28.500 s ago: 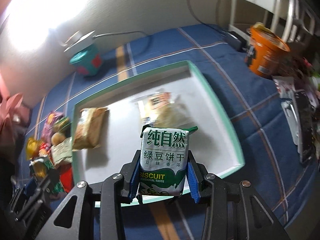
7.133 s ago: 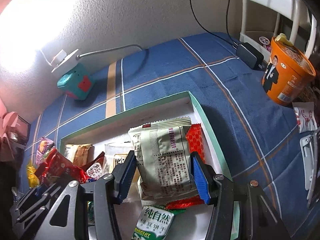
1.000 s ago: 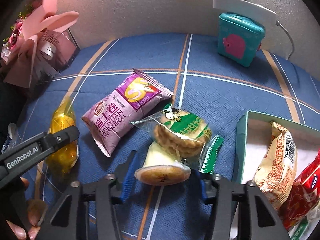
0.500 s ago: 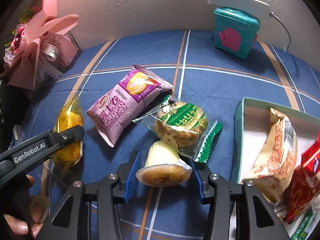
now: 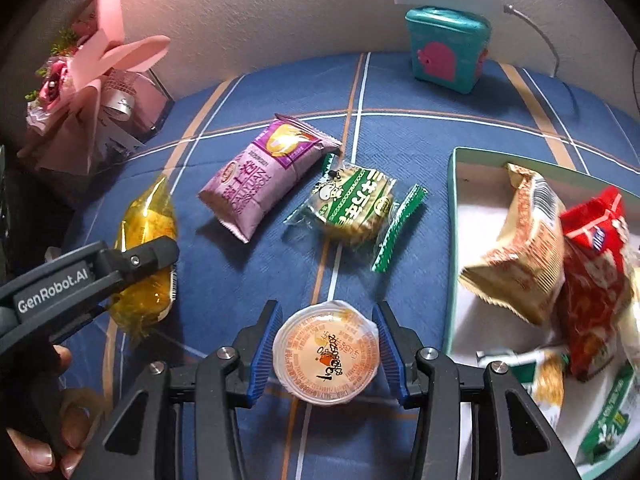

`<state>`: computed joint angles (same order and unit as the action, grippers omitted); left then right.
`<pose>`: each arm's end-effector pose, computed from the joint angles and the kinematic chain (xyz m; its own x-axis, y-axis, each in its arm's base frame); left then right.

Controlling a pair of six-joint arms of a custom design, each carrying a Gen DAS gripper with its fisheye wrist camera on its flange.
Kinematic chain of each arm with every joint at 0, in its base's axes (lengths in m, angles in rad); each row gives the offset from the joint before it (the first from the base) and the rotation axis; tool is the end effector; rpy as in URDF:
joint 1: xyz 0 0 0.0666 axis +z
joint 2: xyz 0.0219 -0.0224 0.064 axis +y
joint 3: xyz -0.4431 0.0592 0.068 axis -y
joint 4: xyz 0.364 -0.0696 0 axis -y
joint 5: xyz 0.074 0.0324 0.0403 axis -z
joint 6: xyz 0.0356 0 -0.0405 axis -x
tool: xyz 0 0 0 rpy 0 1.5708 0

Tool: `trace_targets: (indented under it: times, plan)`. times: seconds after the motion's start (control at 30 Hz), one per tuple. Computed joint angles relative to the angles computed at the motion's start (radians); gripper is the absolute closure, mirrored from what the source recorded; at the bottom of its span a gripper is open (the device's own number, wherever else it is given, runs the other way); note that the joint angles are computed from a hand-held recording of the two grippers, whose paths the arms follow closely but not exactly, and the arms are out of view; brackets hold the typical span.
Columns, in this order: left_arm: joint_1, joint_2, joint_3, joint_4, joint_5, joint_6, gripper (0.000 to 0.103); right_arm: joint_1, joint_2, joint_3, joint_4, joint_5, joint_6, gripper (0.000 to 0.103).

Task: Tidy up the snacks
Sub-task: 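Lift both held snacks and carry them over the white tray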

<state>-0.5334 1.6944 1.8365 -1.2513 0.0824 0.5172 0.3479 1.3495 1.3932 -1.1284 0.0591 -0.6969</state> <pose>0.4744 -0.2840 0.5154 -0.9363 -0.0194 -0.3507 0.0867 0.9548 -0.2843 0.3822 0.1359 0.4968 -0.8392 0.3772 -0.3918 0.2924 0.9203 0.2598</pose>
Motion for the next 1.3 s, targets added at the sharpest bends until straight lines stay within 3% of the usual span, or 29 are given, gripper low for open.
trace_targets:
  times: [0.73, 0.97, 1.3]
  plan:
    - [-0.144, -0.089, 0.04, -0.004, -0.056, -0.011, 0.059, 0.015, -0.173, -0.016, -0.085, 0.056, -0.078, 0.054]
    - [-0.187, -0.083, 0.064, 0.003, -0.055, -0.02, 0.059, -0.053, -0.235, -0.028, -0.115, 0.086, -0.096, 0.054]
    - [-0.287, -0.062, 0.113, 0.001, -0.05, -0.068, 0.059, -0.222, -0.331, -0.056, -0.139, 0.074, -0.095, 0.054]
